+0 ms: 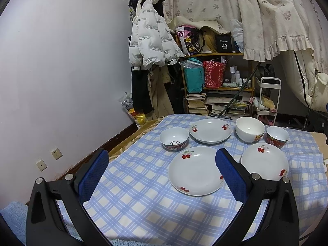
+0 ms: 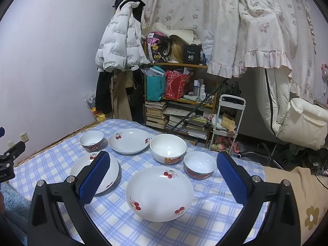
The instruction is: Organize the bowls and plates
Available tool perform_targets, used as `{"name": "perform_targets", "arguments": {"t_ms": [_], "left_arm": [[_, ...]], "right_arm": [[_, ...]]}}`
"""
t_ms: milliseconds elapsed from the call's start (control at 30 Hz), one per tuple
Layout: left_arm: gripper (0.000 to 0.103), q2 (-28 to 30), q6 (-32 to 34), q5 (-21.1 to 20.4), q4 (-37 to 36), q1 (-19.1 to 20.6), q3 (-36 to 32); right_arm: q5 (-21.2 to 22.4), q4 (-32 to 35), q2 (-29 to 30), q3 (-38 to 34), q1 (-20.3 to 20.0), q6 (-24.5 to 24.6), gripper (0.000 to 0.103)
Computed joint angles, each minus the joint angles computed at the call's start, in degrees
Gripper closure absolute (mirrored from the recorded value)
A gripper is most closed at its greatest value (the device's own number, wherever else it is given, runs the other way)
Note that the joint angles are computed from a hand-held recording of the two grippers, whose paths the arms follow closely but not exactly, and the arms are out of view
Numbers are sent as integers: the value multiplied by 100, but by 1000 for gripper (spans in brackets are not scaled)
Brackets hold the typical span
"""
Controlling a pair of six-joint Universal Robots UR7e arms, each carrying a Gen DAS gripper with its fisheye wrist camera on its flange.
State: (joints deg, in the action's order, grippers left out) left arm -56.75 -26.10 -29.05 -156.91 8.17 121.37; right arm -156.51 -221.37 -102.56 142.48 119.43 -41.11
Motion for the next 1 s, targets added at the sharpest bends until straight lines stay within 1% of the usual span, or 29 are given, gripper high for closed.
{"name": "perform_targets", "arguments": {"t_ms": [300,567,1000], "left_arm": [[1,39,45,6,2,-4,-1],[1,85,75,33,-93,-6,58],[1,92,33,93,-63,-29,54]], "right_arm": [[-83,-78,73,-31,81,-54,0],[-54,165,-30,-32,46,100,0],[-26,100,-11,-12,26,70,0]]}}
